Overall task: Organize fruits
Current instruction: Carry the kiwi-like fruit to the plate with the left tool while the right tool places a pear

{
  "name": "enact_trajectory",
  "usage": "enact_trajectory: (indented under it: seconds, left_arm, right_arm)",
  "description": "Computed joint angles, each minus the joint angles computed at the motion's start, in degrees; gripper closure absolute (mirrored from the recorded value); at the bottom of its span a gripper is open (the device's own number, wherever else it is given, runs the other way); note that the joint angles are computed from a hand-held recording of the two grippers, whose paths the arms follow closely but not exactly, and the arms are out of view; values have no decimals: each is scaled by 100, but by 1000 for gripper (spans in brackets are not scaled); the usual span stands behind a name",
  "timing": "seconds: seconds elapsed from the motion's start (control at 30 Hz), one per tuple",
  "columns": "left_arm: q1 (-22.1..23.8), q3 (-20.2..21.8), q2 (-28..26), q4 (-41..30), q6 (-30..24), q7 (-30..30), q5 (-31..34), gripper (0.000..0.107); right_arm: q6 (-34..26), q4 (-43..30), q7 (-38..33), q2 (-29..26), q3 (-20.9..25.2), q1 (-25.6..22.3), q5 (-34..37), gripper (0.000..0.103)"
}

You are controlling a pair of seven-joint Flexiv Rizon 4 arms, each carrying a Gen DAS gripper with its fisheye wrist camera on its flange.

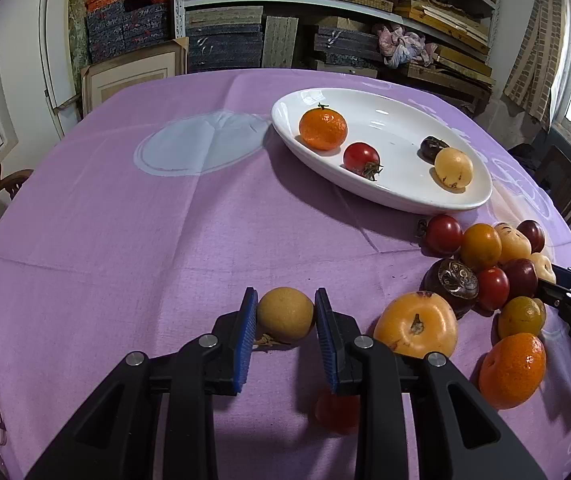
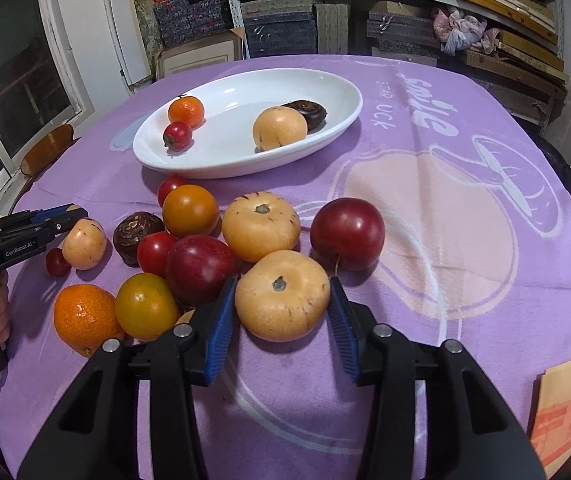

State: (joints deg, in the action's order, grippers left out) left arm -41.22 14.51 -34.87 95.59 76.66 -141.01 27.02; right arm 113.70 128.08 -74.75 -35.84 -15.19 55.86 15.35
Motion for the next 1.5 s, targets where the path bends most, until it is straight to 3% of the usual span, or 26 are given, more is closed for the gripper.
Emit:
enact_trajectory:
  seconds: [0.07,0.27,0.43,0.5,0.63,0.83,1.0,1.17,1.23,1.3,1.4,1.5]
  left_arm:
    - [-12,17,5,6,16,-29,15,77]
    - [-85,118,29,13,121,-167,108,77]
    - [98,-71,70,0,242,-60,-95,77]
    - [123,-142,16,-198,65,159,-193,77]
    - [214,-316,-220,-816,-299,551,-355,77]
    - [448,-745,-994,-2277,-985,1349,-916,77]
    - [430,-828,-1655,-3314,-1531,1748,-1176,77]
    - [653,-1126,-1877,-3478,-1657,2047,-1600,77]
    - [569,-958,-1894,-3555,-1729,1993,-1588,77]
    - [541,-899,-1857,-3551,-1785,2019,-1547,71]
    - [539,-863,-1698,-3325,-1623,1937,-1524,60]
    - [508,-774,-1447,-2993,-1409,1739,-1459,51]
  right_arm:
    - [127,76,-62,-26,-198,267,162,59]
    - [469,187,-214,12,-197,397,543,59]
    - [1043,257,-296,284,672,-428,476,59]
    - [797,159,-452,441,705,-516,444,59]
    - [38,-246,-755,583,167,-171,412,59]
    - [-849,-1279,-191,170,-439,-194,-169,59]
    - [-2024,-2578,369,-301,20,-1083,-888,59]
    - [-3274,-3924,571,-901,747,-1946,-1442,59]
    - [-3664,-4267,650,-1098,917,-2117,-1627,59]
    - [-3696,-4347,680,-1165,1090,-2264,-1742,58]
    - [-3249,-4041,905,-1009,1098,-2304,-1849,53]
    - [-2522,-3316,1169,-611,759,-2086,-2012,53]
